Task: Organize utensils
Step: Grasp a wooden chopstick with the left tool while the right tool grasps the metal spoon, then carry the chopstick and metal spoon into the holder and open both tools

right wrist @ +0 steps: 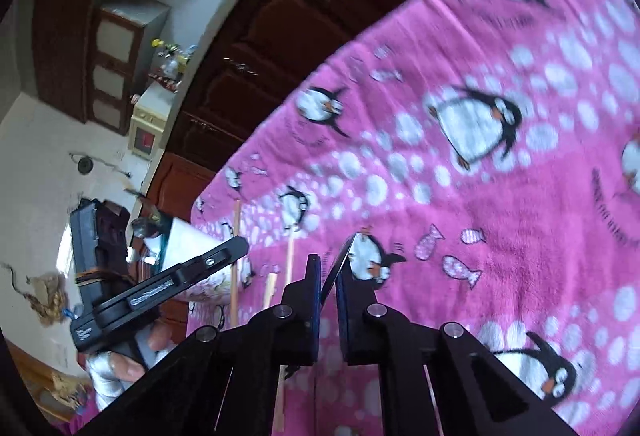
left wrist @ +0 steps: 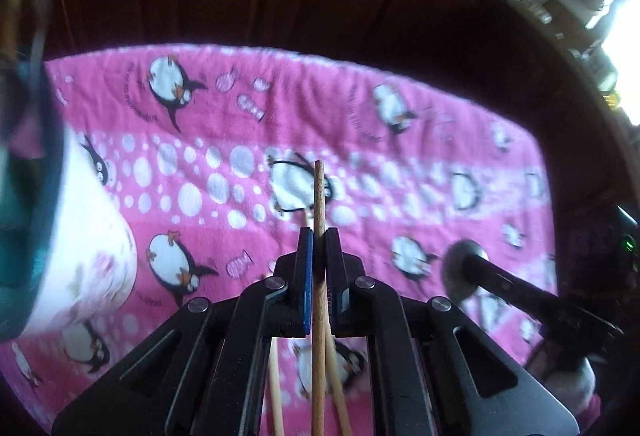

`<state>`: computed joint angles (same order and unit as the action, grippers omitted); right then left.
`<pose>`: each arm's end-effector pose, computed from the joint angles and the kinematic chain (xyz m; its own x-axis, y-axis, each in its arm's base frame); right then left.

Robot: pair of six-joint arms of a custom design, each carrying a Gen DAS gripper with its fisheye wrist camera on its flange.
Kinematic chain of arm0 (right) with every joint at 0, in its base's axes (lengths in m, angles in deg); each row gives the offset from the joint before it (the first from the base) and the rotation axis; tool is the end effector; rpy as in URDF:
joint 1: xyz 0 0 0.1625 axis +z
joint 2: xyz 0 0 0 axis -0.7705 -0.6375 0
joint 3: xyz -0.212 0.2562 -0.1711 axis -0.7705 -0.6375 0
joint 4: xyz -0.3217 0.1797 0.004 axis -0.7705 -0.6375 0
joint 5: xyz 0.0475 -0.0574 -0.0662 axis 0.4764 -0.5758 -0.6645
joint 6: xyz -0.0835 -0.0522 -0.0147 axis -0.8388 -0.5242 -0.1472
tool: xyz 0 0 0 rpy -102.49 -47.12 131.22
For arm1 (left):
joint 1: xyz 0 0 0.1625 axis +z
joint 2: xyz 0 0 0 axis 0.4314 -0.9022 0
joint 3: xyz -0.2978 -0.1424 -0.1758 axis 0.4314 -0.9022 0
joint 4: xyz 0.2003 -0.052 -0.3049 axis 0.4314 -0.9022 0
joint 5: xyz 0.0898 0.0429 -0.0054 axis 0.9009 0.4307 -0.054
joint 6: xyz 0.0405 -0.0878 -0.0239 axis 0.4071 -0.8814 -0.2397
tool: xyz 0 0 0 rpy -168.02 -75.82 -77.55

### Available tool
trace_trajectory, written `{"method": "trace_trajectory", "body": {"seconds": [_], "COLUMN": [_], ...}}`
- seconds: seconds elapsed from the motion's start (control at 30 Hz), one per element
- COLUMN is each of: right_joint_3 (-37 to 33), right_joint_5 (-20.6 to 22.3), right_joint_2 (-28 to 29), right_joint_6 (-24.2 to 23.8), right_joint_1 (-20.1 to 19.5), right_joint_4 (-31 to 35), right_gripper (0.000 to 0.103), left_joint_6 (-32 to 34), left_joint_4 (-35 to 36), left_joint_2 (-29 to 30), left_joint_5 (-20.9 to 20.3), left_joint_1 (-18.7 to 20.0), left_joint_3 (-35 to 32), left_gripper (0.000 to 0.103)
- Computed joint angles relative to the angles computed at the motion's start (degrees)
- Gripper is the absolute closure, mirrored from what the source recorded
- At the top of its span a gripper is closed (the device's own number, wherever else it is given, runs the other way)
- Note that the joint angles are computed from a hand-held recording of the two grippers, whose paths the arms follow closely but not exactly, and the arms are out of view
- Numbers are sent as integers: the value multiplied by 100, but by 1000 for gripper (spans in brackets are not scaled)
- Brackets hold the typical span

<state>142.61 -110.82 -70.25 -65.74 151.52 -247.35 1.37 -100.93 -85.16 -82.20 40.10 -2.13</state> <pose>0.2151 -0.4876 0.0721 -0.9844 0.1629 -0.0659 0.1691 0.7761 -0.6075 -0.0988 -0.6313 0.2329 -0.8157 0.4317 -0.3850 0.5160 0.8439 -0.1470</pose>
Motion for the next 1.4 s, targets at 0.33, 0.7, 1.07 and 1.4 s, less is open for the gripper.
{"method": "trace_trajectory", "body": {"seconds": [0.33,0.7,1.07,1.4], "right_joint_3": [-360,-1308,-2988,-4715], "right_joint_5": [-390,-417,436,848], "right_joint_2": [-216,27,784,1803], "right_joint_6": [-473,-847,-924,-961], "right_joint_1": [715,1267,1561,1665], "right_joint_4": [359,921,1413,2078], "right_gripper": [101,102,102,102], "left_joint_6": [158,250,697,1284], "left_joint_4": [-123,-240,-1483,-2858], "left_joint_2": [-1489,-1968,-1393,-597], "left_joint_5": [-533,-706,-263,-157], "left_joint_1": [-200,-201,134,465], "left_joint_3": [942,333,-553,-1094], "left_gripper": [99,99,99,99]}}
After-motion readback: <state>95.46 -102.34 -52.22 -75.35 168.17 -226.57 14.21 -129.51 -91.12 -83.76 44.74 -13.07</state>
